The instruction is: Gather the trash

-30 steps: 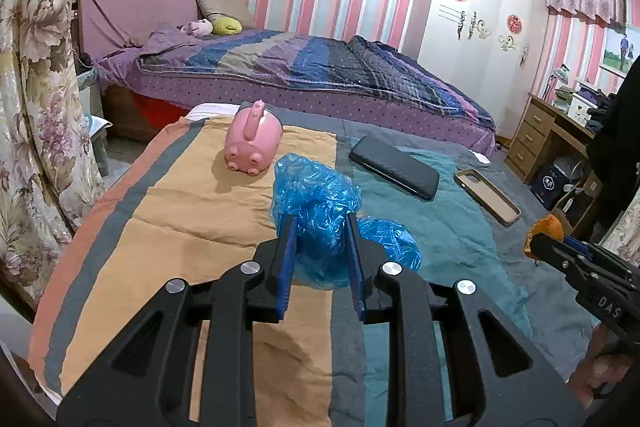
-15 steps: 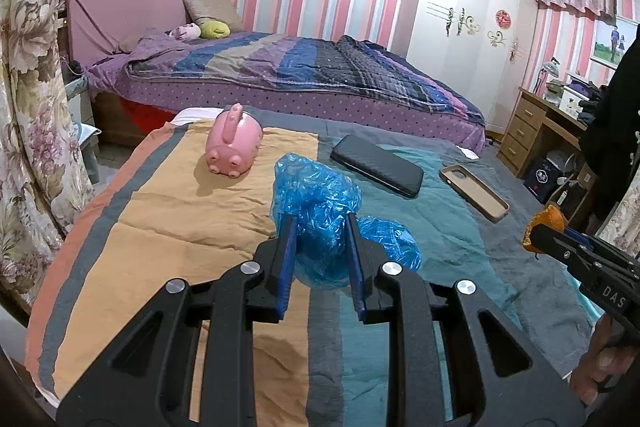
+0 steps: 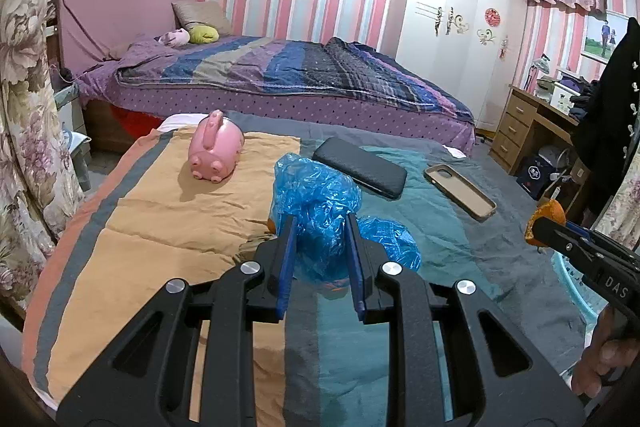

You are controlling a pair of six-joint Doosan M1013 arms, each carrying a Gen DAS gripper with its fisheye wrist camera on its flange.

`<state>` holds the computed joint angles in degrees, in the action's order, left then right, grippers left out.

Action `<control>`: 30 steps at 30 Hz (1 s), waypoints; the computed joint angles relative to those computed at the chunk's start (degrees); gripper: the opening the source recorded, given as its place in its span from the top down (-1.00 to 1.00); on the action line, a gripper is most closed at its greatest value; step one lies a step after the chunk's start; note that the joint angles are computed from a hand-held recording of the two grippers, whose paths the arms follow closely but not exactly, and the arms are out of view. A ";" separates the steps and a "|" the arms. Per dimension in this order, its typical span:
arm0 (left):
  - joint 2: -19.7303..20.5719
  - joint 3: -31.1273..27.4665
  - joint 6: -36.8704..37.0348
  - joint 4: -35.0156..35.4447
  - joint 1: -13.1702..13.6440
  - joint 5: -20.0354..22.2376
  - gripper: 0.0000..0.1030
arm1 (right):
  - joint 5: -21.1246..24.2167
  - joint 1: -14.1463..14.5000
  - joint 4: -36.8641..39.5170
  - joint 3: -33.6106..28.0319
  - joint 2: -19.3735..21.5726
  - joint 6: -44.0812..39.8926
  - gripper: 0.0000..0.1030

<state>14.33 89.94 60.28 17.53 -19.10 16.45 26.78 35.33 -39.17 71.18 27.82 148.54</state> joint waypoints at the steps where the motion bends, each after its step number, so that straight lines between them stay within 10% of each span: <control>1: -0.04 0.03 -0.11 0.11 -0.10 -0.19 0.56 | -0.04 0.00 -0.31 0.17 -0.10 0.36 0.42; 30: 0.56 -0.67 3.28 -2.21 -1.70 -0.23 0.56 | 0.58 -1.34 -8.25 4.73 -3.40 9.14 0.42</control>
